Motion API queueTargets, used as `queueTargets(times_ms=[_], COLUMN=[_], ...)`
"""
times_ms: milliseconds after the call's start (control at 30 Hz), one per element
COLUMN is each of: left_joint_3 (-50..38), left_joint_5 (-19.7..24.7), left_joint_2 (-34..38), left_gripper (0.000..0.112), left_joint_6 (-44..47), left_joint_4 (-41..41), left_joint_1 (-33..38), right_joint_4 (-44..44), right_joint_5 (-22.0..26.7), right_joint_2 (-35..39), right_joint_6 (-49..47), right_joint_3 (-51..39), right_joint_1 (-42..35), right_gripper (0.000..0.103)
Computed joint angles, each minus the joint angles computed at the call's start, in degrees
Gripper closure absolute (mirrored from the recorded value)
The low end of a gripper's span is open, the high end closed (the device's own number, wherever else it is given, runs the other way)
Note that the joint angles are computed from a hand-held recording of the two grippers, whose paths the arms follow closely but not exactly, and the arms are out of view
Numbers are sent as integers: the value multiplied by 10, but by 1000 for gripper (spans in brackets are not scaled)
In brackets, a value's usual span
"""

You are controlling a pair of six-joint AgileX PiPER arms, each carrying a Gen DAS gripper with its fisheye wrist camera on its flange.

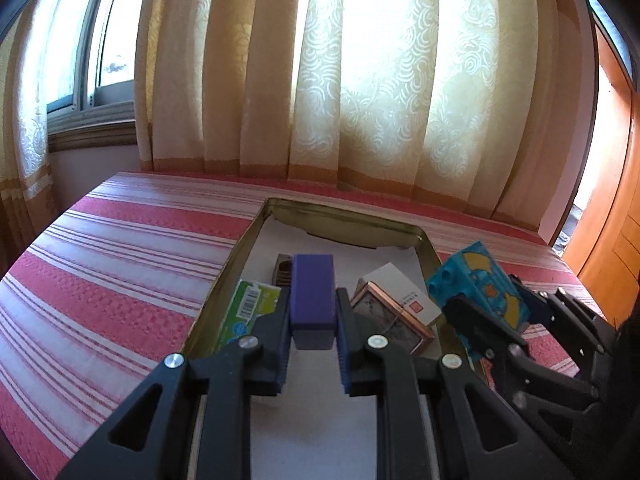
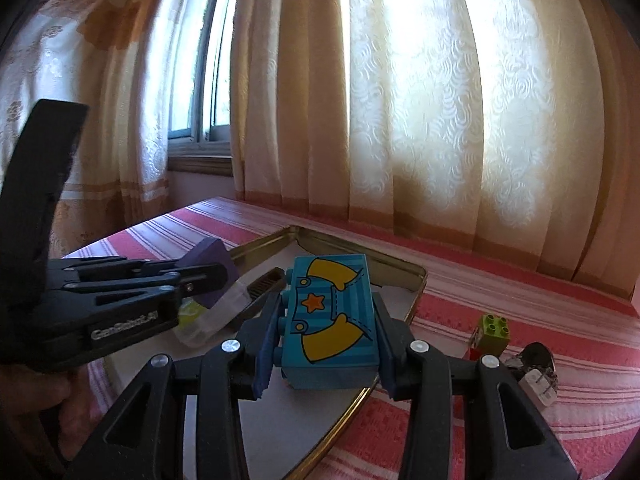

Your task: Organize rigid objects

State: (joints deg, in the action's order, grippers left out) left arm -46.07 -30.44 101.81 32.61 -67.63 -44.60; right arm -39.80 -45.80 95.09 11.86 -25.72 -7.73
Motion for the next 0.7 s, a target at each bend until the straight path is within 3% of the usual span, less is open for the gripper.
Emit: queueTargets(times_ms=[200, 367, 433, 500, 633, 700], left_joint_3=[-33, -37, -35, -29, 0, 5], left_joint_5=[37, 20, -4, -15, -54, -87], left_joint_2=[19, 25, 22, 18, 6, 7], left_gripper=[94, 92, 83, 62, 30, 13], left_joint_6=[53, 79, 93, 88, 29, 18], left_joint_4=[-27, -60, -81, -89, -65, -72], left_joint_1=[18, 11, 2, 0, -20, -48], right_joint_4=[-7, -6, -16, -9, -25, -62], right_joint_5=[55, 64, 58, 50, 20, -7], right_joint_2=[14, 27, 28, 25, 14, 4], right_joint_6=[36, 43, 52, 46, 58, 74], right_joint_3=[-49, -65, -67, -61, -40, -22], right_joint_1=[28, 45, 42, 36, -5, -48], right_gripper=[58, 58, 56, 50, 26, 23])
